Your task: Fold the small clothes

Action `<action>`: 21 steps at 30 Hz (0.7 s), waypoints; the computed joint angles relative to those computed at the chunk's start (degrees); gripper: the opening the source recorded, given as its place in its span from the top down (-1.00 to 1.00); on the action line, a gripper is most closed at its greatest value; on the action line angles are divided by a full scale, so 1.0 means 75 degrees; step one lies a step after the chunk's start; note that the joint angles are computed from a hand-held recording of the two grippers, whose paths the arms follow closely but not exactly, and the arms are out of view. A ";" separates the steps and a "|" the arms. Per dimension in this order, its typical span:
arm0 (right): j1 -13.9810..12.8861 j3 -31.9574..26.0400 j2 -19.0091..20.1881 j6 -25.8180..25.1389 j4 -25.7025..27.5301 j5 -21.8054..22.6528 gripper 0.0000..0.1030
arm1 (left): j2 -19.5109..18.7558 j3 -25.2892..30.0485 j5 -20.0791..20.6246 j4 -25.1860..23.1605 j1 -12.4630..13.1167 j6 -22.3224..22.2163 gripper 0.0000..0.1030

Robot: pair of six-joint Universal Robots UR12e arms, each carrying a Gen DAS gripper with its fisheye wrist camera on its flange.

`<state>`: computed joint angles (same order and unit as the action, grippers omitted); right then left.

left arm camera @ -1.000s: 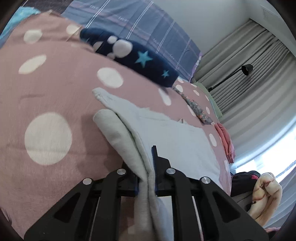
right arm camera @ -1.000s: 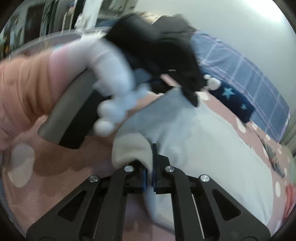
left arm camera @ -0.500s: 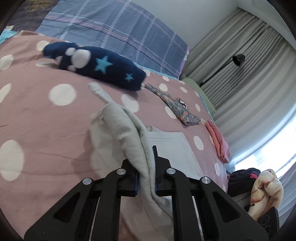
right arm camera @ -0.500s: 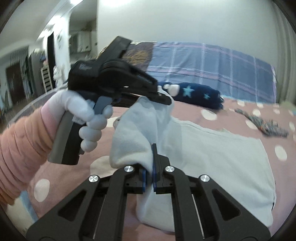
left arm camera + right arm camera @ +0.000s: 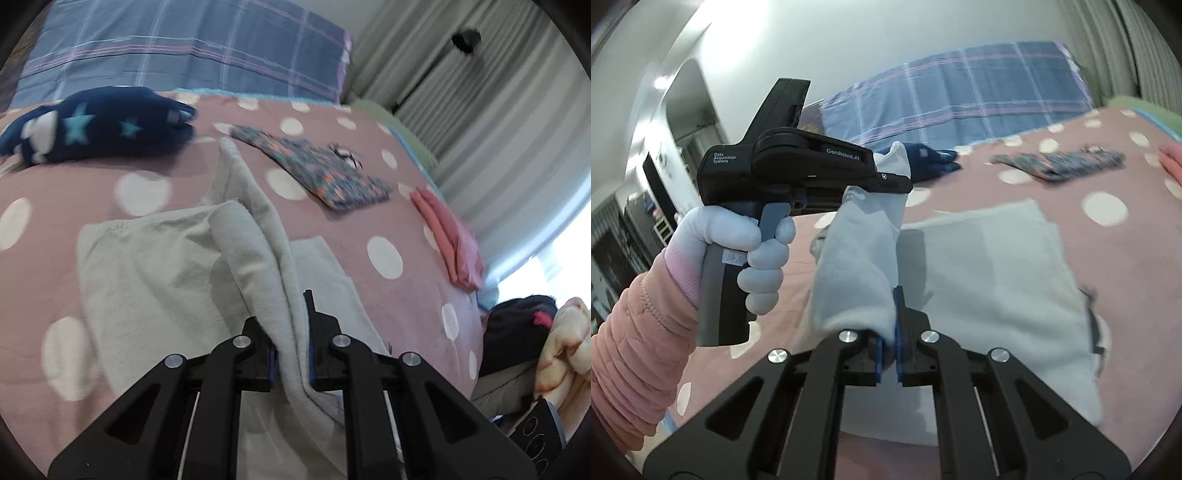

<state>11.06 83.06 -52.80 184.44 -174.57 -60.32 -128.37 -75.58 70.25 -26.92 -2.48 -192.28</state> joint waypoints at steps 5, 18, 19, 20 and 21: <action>-0.0407 0.0323 -0.0076 0.0538 0.0019 0.0357 0.91 | -0.0501 0.0828 0.0304 -0.0982 -0.0374 0.0381 0.78; -0.0887 0.0626 -0.0052 0.0998 0.0532 0.1064 0.86 | -0.1167 0.1962 0.1757 -0.1984 -0.0926 0.0879 0.49; -0.0908 0.0628 -0.0048 0.1034 0.0589 0.1136 0.82 | -0.1149 0.1943 0.1897 -0.1824 -0.0953 0.0926 0.45; -0.0948 0.0636 -0.0036 0.1112 0.0649 0.1270 0.75 | -0.1098 0.1884 0.2035 -0.1639 -0.0974 0.0987 0.37; -0.0985 0.0638 -0.0024 0.1195 0.0692 0.1375 0.71 | -0.1050 0.1825 0.2140 -0.1457 -0.0994 0.1030 0.28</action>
<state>3.67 87.85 -52.99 193.40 -169.38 -50.01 -136.25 -61.89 86.30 -37.85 -9.94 -184.56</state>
